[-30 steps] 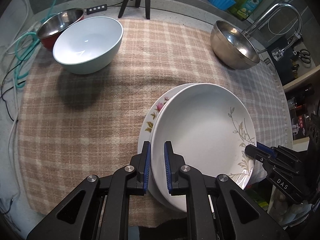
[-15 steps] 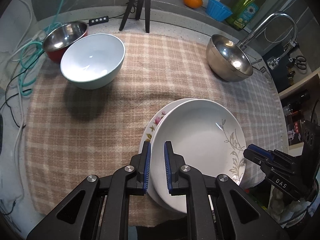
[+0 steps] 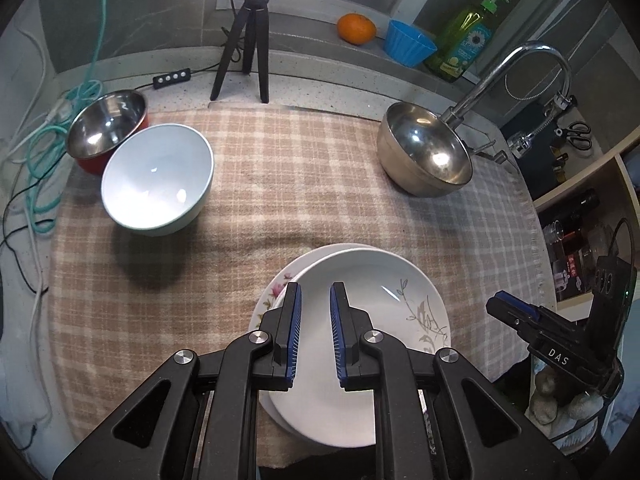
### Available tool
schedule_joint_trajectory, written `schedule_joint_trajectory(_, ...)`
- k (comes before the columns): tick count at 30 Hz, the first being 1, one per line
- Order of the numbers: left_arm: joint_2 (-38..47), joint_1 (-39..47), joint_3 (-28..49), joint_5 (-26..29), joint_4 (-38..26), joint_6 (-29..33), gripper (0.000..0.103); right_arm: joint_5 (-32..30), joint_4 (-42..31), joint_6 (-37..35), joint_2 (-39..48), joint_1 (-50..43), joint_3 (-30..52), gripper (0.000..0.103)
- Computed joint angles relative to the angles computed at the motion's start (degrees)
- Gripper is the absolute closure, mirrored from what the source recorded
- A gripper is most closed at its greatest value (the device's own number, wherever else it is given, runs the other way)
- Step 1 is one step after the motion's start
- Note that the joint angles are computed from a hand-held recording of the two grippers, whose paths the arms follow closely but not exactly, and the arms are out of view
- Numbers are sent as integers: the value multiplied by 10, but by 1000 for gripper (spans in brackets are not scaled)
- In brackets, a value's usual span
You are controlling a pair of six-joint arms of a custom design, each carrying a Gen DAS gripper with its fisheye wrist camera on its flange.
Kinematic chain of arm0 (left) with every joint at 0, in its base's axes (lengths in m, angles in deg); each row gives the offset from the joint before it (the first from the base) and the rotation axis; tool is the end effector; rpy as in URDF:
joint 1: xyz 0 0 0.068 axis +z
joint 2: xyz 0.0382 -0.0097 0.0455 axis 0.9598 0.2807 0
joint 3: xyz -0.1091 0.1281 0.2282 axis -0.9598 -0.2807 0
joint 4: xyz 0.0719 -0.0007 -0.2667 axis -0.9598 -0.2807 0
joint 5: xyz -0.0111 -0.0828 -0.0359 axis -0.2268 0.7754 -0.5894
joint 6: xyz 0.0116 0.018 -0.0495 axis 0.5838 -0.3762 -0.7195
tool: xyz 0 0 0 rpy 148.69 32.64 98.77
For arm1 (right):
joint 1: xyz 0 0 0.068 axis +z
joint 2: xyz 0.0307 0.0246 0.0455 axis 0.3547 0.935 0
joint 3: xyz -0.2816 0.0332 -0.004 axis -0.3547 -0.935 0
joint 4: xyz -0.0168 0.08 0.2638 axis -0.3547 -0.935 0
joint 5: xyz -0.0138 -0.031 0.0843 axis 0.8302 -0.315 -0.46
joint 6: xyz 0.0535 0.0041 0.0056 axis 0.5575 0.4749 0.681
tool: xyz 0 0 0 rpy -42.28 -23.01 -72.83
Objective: Organize plates and bowls
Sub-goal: 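Move the left gripper to the rim of the large steel bowl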
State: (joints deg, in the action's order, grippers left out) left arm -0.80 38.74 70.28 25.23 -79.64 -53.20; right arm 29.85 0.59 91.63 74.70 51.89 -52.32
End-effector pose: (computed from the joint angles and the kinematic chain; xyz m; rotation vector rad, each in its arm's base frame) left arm 0.1425 -0.0982 0.1756 -0.2750 2.7139 -0.4016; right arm 0.1926 0.1235 0.1563 -0.3129 2.7456 0.4986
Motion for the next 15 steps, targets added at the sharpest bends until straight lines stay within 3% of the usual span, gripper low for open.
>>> schedule_joint_trajectory(8,26,32,38,7,9,36,90,-2,-16,-23,-15,-62,27,74)
schedule_joint_trajectory(15,105,41,91,28,52,71,90,0,-4,-30,9,-91,68,74)
